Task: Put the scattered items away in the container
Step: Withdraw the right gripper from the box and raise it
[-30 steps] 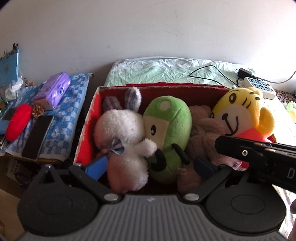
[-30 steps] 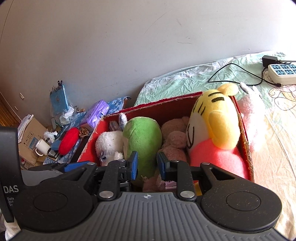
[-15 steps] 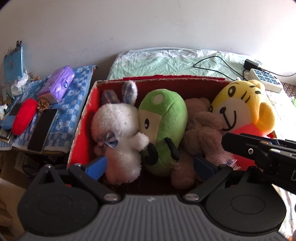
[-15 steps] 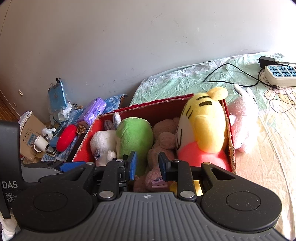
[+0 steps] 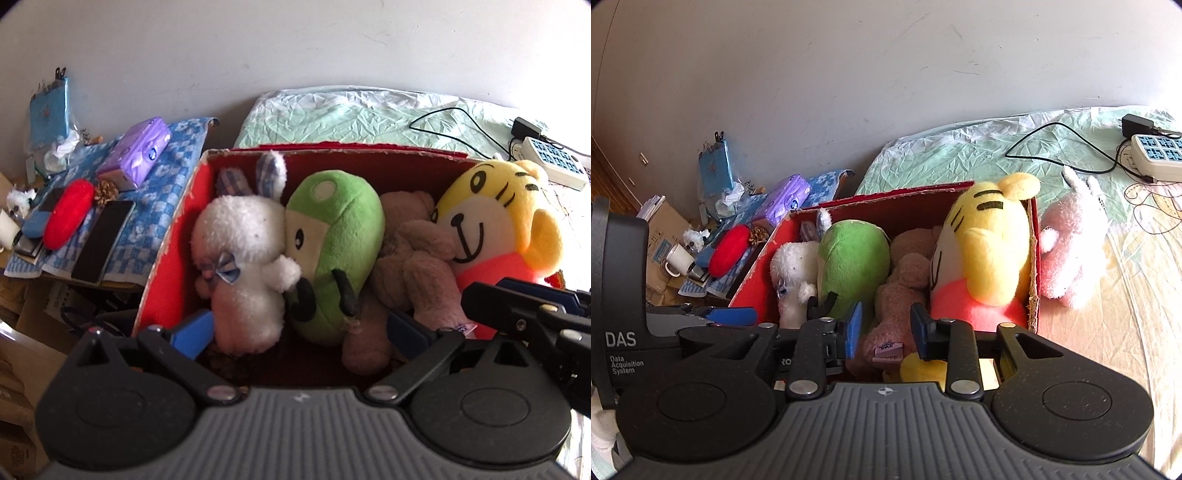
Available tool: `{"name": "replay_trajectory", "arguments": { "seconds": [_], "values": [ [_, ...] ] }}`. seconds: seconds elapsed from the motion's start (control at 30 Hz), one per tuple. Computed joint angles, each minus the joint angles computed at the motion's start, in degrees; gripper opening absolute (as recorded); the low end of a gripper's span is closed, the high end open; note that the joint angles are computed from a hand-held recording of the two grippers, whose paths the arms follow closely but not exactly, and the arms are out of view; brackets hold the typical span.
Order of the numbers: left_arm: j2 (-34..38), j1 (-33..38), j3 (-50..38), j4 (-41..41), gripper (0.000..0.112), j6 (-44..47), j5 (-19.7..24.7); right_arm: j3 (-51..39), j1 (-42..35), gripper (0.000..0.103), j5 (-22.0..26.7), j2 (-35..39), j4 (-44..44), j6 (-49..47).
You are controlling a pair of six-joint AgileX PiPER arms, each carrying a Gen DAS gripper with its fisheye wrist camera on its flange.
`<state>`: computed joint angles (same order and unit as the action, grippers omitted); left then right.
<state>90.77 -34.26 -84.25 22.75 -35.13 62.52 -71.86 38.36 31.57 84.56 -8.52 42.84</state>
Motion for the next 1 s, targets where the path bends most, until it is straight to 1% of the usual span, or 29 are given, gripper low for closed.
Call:
{"name": "replay_trajectory", "arguments": {
  "seconds": [0.07, 0.2, 0.4, 0.47, 0.53, 0.6, 0.67, 0.73, 0.87, 0.93, 1.0],
  "values": [
    [-0.1, 0.5, 0.2, -0.5, 0.099, 0.5, -0.1, 0.1, 0.0, 0.033, -0.2, 0.0, -0.1, 0.3],
    [-0.3, 1.8, 0.8, -1.7, 0.099, 2.5, -0.4, 0.1, 0.9, 0.034, -0.4, 0.1, -3.4, 4.2],
    [-1.2, 3.4, 2.0, -3.7, 0.099, 6.2, -1.7, 0.0, 3.1, 0.033, 0.0, 0.5, -10.9, 11.7],
    [-1.2, 4.3, 2.1, -5.5, 0.099, 8.8, -2.2, 0.0, 3.9, 0.033, 0.7, 0.4, -13.7, 14.9],
    [-1.6, 5.1, 2.3, -7.4, 0.099, 11.1, -2.7, 1.0, 4.8, 0.033, 0.3, -0.4, -16.8, 18.3],
    [-3.5, 5.7, 3.4, -8.6, 0.099, 12.3, -4.8, 3.3, 5.6, 0.033, -1.7, -2.1, -20.9, 22.9],
    [-5.5, 4.8, 4.1, -7.2, 0.099, 12.3, -7.4, 6.6, 6.1, 0.033, -4.8, -4.5, -26.7, 29.9],
    [-6.4, 3.6, 3.7, -6.3, 0.099, 12.4, -8.8, 8.9, 6.6, 0.033, -5.0, -6.5, -33.0, 37.4],
    [-6.0, 2.2, 1.3, -10.3, 0.099, 15.8, -10.4, 13.0, 6.4, 0.033, -4.1, -11.1, -40.2, 46.2],
    [-4.7, 1.2, -0.6, -12.5, 0.099, 16.6, -10.4, 14.7, 5.3, 0.033, -4.0, -13.4, -41.5, 47.4],
    [-3.0, 0.5, -2.7, -14.8, 0.099, 16.4, -10.0, 15.5, 3.5, 0.033, -4.0, -14.9, -39.1, 43.9]
  ]
}}
